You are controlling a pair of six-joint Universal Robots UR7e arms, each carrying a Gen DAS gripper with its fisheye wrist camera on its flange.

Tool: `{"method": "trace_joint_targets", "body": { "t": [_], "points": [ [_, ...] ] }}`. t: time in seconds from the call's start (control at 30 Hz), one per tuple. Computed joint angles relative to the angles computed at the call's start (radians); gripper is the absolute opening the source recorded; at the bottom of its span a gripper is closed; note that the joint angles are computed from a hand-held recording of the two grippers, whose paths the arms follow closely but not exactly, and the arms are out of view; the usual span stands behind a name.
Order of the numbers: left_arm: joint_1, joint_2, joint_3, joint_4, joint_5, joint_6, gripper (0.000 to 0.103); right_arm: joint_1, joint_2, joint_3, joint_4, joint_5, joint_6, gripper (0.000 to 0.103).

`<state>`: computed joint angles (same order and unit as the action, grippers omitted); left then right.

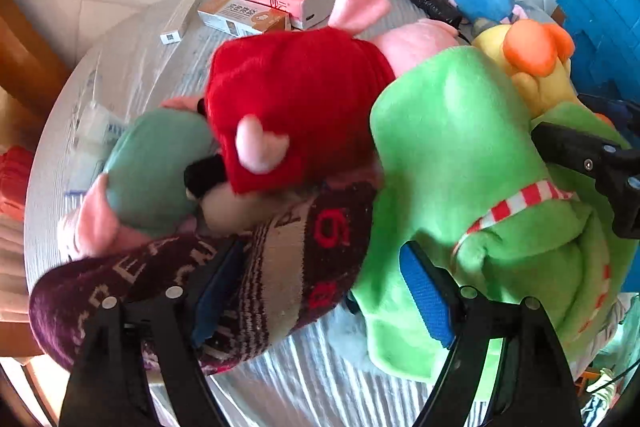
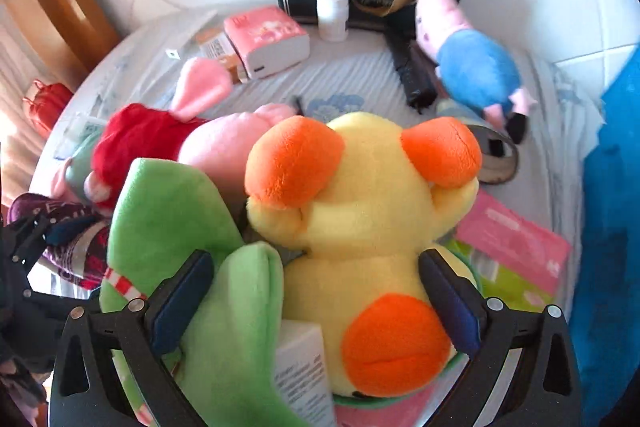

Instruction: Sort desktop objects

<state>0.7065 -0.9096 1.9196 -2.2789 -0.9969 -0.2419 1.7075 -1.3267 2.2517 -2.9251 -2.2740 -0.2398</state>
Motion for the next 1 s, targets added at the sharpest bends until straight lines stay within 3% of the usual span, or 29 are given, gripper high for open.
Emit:
{"method": "trace_joint_targets", "body": {
  "t": [0.07, 0.17, 0.27, 0.37, 0.43, 0.53, 0.63, 0.8, 0.87, 0.93, 0.97, 1.0],
  "points": [
    [-0.016, -0.041, 0.047, 0.02, 0.003, -0.04, 0.08, 0.009, -0.066, 0.056, 0.0, 0.022, 0.001, 0.103],
    [-0.034, -0.096, 0.099, 0.031, 0.041, -0.079, 0.08, -0.004, -0.194, 0.121, 0.088, 0.138, 0.045, 0.103],
    [-0.054, -0.167, 0.174, -0.041, 0.048, -0.103, 0.08, 0.022, -0.248, 0.18, 0.02, 0.108, 0.069, 0.103],
    [-0.07, -0.219, 0.243, -0.12, 0.051, -0.108, 0.08, 0.032, -0.334, 0.219, 0.065, 0.133, 0.112, 0.103],
    [-0.077, -0.239, 0.279, -0.158, 0.017, -0.115, 0.08, 0.028, -0.38, 0.238, 0.109, 0.136, 0.125, 0.103],
    [-0.102, -0.243, 0.327, -0.204, -0.009, -0.132, 0.08, 0.011, -0.38, 0.276, 0.078, 0.097, 0.136, 0.103],
    [-0.143, -0.213, 0.369, -0.263, -0.001, -0.153, 0.08, -0.033, -0.436, 0.316, 0.098, 0.109, 0.144, 0.103],
    [-0.173, -0.101, 0.39, -0.332, 0.033, -0.177, 0.08, -0.079, -0.514, 0.36, 0.135, 0.112, 0.131, 0.103],
    [-0.16, -0.058, 0.381, -0.334, 0.016, -0.176, 0.08, -0.091, -0.538, 0.373, 0.144, 0.116, 0.117, 0.103],
    [-0.138, -0.033, 0.379, -0.366, -0.034, -0.177, 0.056, -0.109, -0.553, 0.384, 0.148, 0.124, 0.1, 0.103],
    [-0.127, -0.033, 0.379, -0.379, -0.071, -0.185, 0.039, -0.116, -0.557, 0.388, 0.151, 0.125, 0.095, 0.103],
    [-0.133, -0.037, 0.381, -0.376, -0.069, -0.205, 0.031, -0.122, -0.559, 0.391, 0.149, 0.121, 0.091, 0.103]
  ]
}}
